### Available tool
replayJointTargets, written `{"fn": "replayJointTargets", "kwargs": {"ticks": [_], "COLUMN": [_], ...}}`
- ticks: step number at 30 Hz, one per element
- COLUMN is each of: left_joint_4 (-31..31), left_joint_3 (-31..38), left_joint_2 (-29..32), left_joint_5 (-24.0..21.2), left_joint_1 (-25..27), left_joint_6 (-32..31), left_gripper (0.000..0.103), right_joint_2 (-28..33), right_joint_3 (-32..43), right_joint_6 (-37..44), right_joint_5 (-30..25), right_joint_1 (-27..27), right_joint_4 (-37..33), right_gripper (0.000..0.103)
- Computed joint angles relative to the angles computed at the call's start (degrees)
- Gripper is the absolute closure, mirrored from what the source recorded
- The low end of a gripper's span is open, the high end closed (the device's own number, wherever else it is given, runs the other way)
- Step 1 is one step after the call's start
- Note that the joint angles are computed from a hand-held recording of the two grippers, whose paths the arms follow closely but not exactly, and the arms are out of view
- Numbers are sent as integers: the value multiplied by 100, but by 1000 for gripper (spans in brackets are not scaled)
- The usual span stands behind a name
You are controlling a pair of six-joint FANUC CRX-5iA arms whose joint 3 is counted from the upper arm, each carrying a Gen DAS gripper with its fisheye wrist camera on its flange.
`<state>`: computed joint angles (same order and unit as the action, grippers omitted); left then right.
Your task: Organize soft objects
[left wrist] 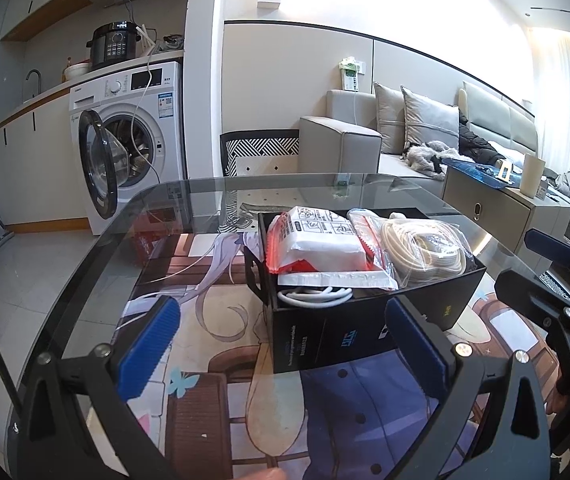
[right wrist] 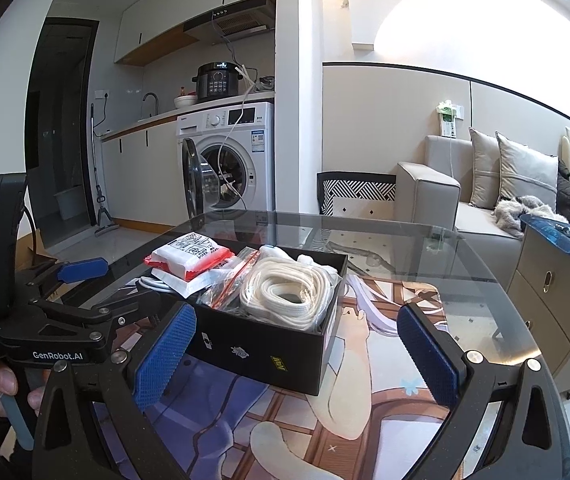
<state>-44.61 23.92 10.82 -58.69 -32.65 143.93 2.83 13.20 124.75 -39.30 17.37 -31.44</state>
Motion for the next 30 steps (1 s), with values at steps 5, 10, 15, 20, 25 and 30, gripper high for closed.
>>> {"fn": "replayJointTargets", "kwargs": {"ticks": [5, 10, 15, 20, 25, 30], "left_joint_4": [4, 25, 23, 20, 27, 56], "left_joint_3": [6, -11, -8, -17, -18, -38], "left_joint_2": [3, -7, -3, -9, -9, -18], "left_joint_5": [-8, 20, 10, 22, 20, 35], "left_joint_1": [-2, 11, 13, 14, 15, 38], "left_joint_6": [7, -9, -5, -10, -1, 23], "left_gripper": [0, 0, 0, 0, 0, 0], "right_joint_2": [-5, -4, -6, 2, 0, 0], "right_joint_3": [-2, -4, -8, 1, 0, 2], "right_joint_6": [0, -17, -23, 1, 3, 13], "right_joint_5": [-12, -7, -3, -9, -9, -9], "right_joint_1": [-1, 5, 4, -3, -4, -7], "right_joint_4": [6, 22, 19, 0, 1, -4], "right_gripper": [1, 1, 1, 1, 1, 1]}}
